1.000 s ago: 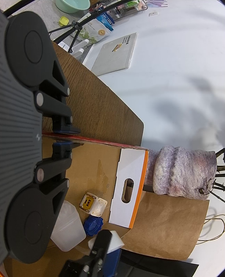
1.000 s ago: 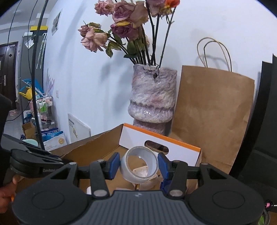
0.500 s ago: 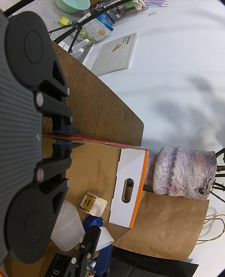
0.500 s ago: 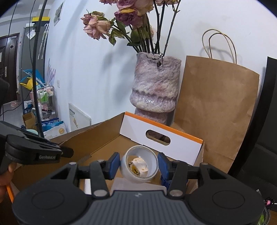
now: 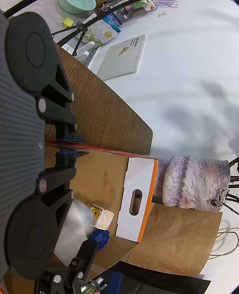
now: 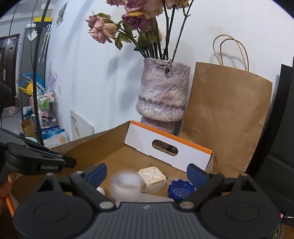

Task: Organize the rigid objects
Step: 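Lower the tape roll into the box and open the right gripper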

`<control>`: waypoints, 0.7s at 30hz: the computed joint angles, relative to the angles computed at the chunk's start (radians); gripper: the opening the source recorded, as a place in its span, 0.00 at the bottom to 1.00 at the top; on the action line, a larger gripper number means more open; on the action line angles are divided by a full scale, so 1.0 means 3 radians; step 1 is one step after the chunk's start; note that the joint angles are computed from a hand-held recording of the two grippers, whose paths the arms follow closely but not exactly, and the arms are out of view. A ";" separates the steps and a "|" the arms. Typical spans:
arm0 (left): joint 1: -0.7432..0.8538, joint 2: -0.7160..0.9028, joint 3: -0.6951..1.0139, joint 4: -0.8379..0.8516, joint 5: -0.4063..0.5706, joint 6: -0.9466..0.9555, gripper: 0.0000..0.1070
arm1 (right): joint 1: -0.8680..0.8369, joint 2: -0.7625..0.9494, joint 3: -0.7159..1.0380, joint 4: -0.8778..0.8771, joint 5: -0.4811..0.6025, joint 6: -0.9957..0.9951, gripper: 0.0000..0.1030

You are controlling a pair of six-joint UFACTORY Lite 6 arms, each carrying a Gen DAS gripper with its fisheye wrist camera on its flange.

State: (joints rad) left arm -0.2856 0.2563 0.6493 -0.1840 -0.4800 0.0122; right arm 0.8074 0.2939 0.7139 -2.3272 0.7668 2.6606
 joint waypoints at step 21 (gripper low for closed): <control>-0.0002 0.0000 -0.0002 -0.0001 -0.0003 -0.0001 0.09 | 0.0111 -0.0047 -0.0098 0.0195 0.0337 -0.0060 1.00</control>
State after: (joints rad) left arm -0.2861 0.2563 0.6486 -0.1842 -0.4809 0.0119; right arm 0.8407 0.2798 0.6844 -2.2686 0.8678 2.6425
